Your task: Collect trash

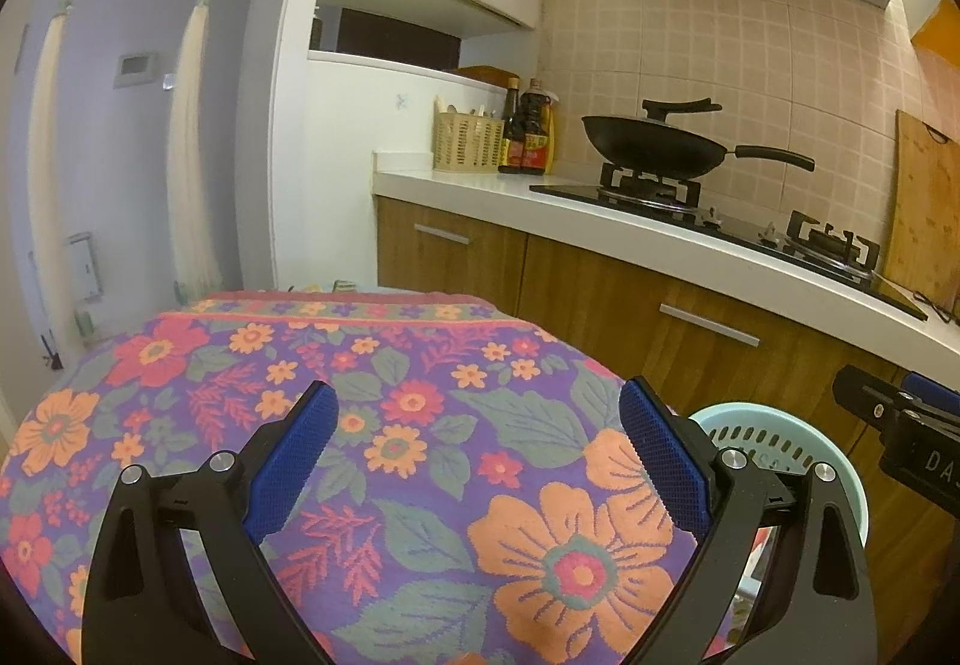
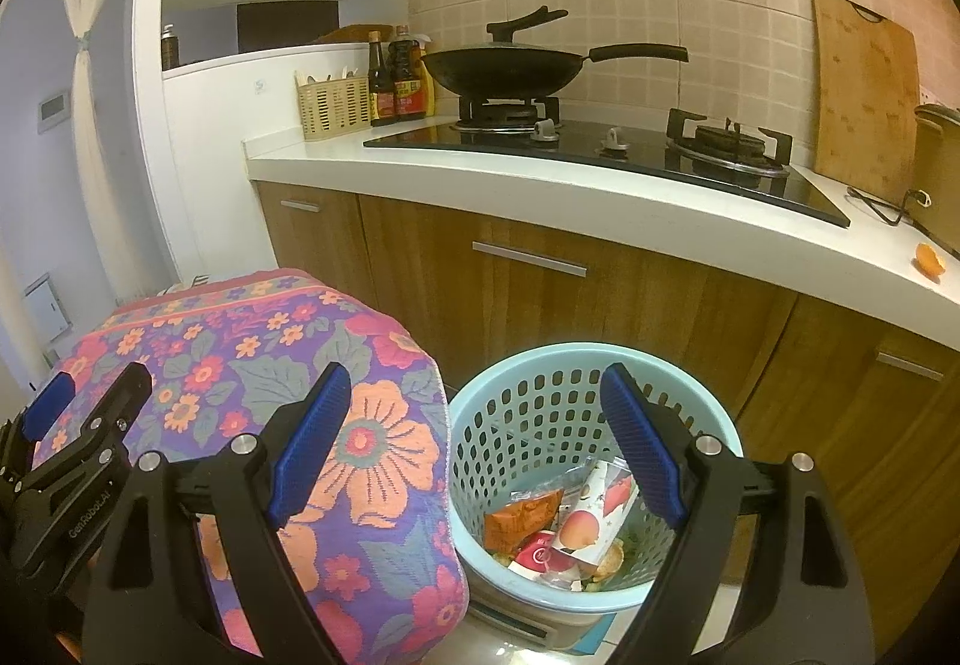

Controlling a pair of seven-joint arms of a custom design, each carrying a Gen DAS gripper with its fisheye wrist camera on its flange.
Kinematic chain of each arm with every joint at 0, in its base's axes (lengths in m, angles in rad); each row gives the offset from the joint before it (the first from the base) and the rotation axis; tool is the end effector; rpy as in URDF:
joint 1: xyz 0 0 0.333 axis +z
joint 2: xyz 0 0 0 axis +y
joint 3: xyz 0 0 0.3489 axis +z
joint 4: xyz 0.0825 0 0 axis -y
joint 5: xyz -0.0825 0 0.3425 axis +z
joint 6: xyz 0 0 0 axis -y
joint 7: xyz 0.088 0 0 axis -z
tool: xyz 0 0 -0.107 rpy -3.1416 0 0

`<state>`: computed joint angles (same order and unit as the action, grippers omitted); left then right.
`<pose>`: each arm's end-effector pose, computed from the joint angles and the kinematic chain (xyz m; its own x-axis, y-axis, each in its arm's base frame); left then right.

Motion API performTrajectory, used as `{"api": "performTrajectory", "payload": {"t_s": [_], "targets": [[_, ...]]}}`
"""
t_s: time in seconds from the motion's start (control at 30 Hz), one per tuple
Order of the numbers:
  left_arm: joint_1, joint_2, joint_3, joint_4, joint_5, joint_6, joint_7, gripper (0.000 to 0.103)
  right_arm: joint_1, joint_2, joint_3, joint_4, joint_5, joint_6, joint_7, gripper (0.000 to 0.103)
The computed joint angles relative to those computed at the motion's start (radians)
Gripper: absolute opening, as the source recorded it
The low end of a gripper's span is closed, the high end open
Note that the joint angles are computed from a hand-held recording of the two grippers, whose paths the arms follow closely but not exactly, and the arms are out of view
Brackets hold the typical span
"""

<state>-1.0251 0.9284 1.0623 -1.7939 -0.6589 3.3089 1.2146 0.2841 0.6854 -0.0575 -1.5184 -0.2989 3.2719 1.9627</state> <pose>0.6678 -0.1281 0.4147 0.3885 -0.9180 0.0799 -0.3117 -0.2125 -0.9261 0.7139 0.2089 0.4362 0.2241 -0.9724 -0.0655 -0.4882 -0.0539 -0.8711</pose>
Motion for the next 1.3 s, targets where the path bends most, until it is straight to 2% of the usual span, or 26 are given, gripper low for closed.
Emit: {"api": "performTrajectory", "payload": {"t_s": [0.87,1.3], "targets": [[0.003,0.005,-0.002,0.003,-0.006,0.004,0.006,0.093,0.015,0.002,-0.027,-0.006,0.016,0.017,0.022,0.081],[0.004,0.004,-0.005,0.003,-0.005,0.007,0.011,0.095,0.006,0.004,-0.014,-0.004,0.013,0.010,0.023,0.081]]}}
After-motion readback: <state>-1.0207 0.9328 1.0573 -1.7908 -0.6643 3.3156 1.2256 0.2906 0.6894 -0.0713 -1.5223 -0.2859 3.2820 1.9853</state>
